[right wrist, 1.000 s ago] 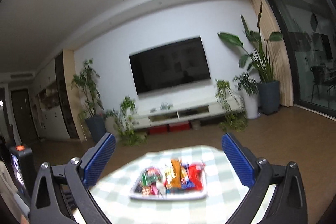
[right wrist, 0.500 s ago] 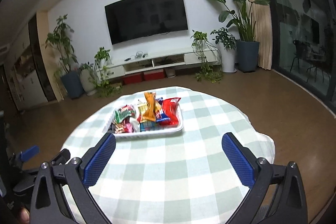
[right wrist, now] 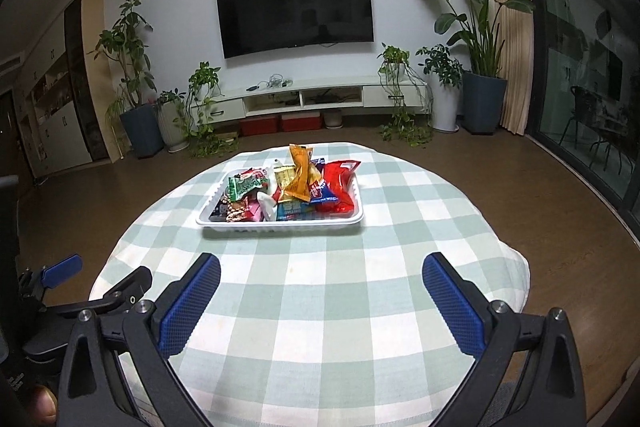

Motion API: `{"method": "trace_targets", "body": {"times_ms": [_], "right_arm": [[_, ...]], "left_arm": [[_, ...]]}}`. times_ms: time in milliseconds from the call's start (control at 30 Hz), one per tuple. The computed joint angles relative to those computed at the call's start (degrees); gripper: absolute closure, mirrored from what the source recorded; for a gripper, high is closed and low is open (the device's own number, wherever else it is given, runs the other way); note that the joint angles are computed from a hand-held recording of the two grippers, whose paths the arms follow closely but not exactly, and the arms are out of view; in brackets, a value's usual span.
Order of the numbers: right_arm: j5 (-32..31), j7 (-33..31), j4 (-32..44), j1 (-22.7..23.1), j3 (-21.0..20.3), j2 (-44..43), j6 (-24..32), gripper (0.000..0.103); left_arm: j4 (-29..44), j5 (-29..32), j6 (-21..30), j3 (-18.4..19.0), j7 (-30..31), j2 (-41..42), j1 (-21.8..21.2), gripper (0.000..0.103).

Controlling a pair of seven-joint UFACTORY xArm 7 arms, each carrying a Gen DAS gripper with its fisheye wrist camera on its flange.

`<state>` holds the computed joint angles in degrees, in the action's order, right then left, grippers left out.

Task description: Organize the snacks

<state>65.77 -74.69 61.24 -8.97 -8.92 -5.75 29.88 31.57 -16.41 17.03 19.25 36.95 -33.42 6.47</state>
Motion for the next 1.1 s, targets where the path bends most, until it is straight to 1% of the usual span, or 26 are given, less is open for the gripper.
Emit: {"method": "trace_targets", "body": {"times_ms": [367,567,1100], "right_arm": [[-2.4,1.4,-0.5,0.4,0.3,-0.3,0.0,0.0],[-2.6,1.5,-0.6,0.6,0.1,-0.4,0.1,0.0],[-2.8,1.7,-0.7,0.7,0.0,-0.5,0.0,0.0]], "left_arm": [[0.0,-0.2,-0.2,-0.1,0.1,0.5,0.1,0.0],[-0.1,-0.6,-0.3,0.3,0.9,0.6,-0.6,0.0],[-0.4,-0.9,-0.4,0.2,1.4,0.8,-0.7,0.0]]}}
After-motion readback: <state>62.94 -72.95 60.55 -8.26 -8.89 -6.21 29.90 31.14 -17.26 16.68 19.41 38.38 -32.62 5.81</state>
